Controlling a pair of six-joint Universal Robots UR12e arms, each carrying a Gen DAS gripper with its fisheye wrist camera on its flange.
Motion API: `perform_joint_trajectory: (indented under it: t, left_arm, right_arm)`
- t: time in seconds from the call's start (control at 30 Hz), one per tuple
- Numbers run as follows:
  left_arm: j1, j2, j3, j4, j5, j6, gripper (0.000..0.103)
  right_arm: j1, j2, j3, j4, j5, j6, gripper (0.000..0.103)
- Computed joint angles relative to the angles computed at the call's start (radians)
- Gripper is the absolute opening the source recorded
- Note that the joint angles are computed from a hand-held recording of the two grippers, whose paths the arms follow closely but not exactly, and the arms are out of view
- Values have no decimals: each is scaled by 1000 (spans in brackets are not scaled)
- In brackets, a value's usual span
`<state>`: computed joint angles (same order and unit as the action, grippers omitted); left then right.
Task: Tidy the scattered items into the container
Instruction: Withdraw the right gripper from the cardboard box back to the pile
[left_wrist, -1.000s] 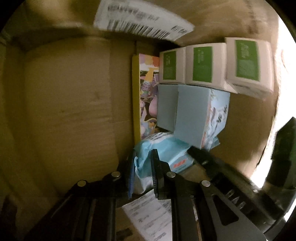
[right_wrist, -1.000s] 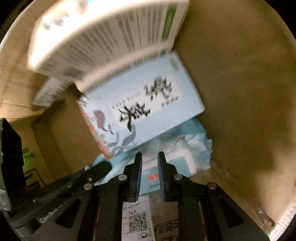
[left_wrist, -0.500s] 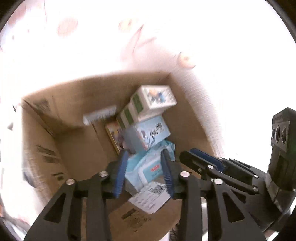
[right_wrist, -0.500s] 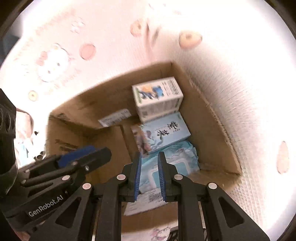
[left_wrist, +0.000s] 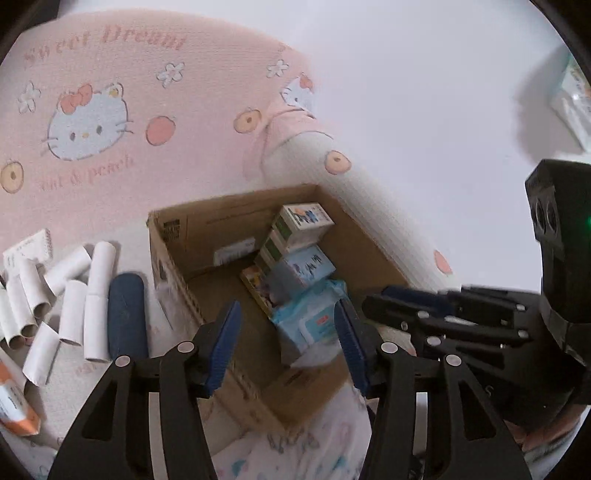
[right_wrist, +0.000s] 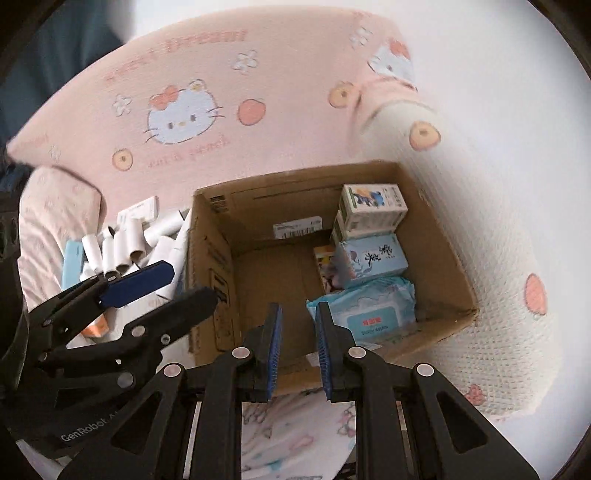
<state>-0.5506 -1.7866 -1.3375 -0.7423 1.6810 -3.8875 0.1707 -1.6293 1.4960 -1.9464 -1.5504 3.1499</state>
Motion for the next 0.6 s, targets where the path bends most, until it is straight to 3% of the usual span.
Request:
perform_joint_trajectory:
  t: [0.1, 0.33, 0.47, 0.53, 0.6]
  left_arm:
    - [8, 22, -37, 36, -33, -32, 57]
    - [-22, 81, -94, 58, 101, -4, 57]
    - [-43, 128, -159, 60, 179, -9, 58]
    - [-54, 152, -200, 57, 228, -11, 63]
    - [-59, 168, -220, -30, 262, -26, 65]
  right_arm:
    - [46, 2, 0, -6, -92, -25, 23]
    - [89, -25, 20, -14, -121, -25, 45]
    - [118, -39, 35, -33, -142, -35, 51]
    - [133, -48, 63, -95, -141, -76, 59]
    - [152, -54, 106, -185, -148, -122, 61]
